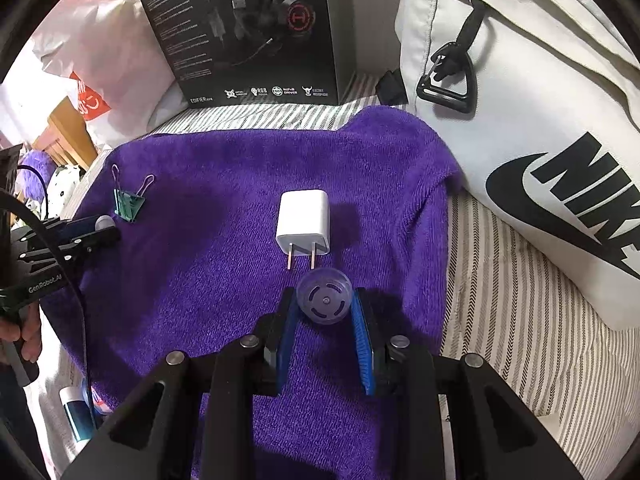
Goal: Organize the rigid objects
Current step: 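Carry both items onto the towel and open both tools beside the clip and plug, then grasp the blue-and-white ADMD lotion bottle with the left tool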
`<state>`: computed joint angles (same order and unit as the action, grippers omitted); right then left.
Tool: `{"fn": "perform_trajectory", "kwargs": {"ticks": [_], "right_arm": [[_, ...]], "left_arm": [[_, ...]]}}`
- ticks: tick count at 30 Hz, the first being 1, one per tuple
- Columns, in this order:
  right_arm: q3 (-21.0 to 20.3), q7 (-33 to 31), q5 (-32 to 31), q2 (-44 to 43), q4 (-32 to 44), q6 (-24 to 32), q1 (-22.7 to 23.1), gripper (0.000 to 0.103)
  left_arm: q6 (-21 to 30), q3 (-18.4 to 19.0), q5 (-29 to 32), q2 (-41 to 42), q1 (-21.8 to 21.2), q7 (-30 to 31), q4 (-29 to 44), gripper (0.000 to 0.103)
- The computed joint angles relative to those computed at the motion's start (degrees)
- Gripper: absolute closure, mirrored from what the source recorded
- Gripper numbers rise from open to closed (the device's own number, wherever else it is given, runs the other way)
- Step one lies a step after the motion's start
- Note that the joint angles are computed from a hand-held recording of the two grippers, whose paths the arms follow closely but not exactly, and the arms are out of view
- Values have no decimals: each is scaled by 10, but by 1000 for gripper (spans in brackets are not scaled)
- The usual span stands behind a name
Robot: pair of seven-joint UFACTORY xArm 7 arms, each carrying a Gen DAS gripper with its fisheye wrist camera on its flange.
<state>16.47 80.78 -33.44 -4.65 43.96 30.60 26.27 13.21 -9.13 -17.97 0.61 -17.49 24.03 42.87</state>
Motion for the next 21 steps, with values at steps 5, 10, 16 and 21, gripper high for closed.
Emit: {"fn": "perform_trajectory", "kwargs": {"ticks": [5, 10, 16, 21], "right_arm": [[3, -5, -5, -4, -3, 6, 2, 75], [-1, -30, 22, -8, -9, -10, 3, 71], [7, -58, 56, -16, -9, 9, 10, 66], [19, -46, 82, -49, -28, 21, 17, 59]], "left_arm": [[0, 1, 8, -2, 1, -7, 0, 68], [10, 2, 37, -10, -1, -38, -6, 55], [25, 2, 49, -28, -6, -46, -22, 34], [50, 11, 18, -54, -15, -37, -35, 34]]}}
